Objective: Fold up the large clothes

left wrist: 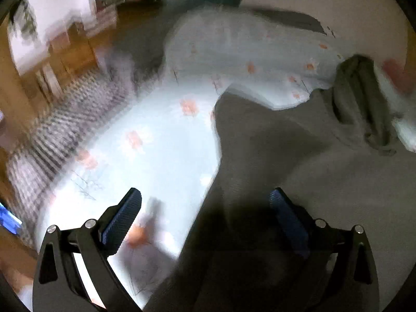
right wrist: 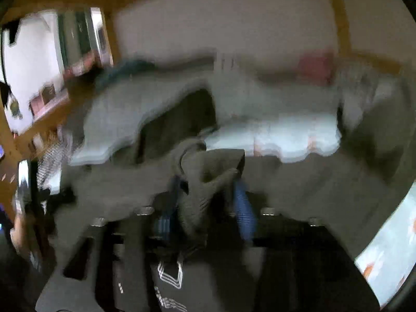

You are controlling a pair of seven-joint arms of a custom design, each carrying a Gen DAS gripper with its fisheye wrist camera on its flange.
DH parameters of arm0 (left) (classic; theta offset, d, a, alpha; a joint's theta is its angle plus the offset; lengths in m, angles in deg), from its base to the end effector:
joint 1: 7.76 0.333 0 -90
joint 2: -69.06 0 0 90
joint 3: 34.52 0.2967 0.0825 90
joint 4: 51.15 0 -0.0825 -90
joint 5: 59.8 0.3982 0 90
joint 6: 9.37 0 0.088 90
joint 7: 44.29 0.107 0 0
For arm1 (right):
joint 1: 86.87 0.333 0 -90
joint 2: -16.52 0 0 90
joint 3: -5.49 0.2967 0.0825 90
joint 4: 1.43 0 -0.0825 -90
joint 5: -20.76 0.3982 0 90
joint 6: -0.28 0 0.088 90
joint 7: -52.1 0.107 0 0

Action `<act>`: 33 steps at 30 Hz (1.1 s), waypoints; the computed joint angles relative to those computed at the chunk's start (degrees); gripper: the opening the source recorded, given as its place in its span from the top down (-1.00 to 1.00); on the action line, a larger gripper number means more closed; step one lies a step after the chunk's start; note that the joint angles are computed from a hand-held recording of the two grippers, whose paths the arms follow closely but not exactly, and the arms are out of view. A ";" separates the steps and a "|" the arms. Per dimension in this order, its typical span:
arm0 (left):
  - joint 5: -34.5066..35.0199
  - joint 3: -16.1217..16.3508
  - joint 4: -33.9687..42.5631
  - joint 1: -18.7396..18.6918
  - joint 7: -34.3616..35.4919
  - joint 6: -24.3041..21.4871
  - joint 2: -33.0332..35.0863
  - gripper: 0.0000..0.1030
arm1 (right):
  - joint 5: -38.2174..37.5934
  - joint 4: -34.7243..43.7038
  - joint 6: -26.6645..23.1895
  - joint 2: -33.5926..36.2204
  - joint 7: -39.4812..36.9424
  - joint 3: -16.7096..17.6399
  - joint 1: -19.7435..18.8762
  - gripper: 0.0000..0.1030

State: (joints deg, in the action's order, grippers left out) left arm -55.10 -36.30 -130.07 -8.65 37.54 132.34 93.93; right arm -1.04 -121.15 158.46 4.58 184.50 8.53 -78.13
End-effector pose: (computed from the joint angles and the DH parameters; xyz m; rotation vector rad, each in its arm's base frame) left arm 0.7405 -0.0301 0.5225 -1.8911 1.7872 -0.6386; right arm 0.5460 0.1320 0.5937 -1.4313 1.8277 -0.6849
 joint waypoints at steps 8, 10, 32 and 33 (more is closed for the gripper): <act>-1.12 -0.12 0.88 0.06 3.23 -1.01 0.69 -0.91 | 24.95 -8.39 3.94 -2.83 -6.00 -9.93 6.78 -0.81; 0.45 0.33 -0.23 -0.45 2.98 0.35 0.16 -0.91 | 18.86 -5.64 2.58 -0.48 -5.46 -11.64 9.39 -0.60; 1.10 -3.64 -9.31 -4.05 5.40 8.89 -7.26 -0.91 | -5.23 17.21 -17.58 17.56 0.22 2.41 0.99 -0.96; 2.80 -3.06 -7.47 -5.36 4.73 5.95 -5.50 -0.91 | -8.58 14.80 -14.49 16.47 0.82 -0.51 3.51 -0.96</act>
State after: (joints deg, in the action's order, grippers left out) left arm -52.30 -39.36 -137.54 -14.01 42.27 138.29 88.43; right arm -9.62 -106.35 143.97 21.05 185.32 8.01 -74.63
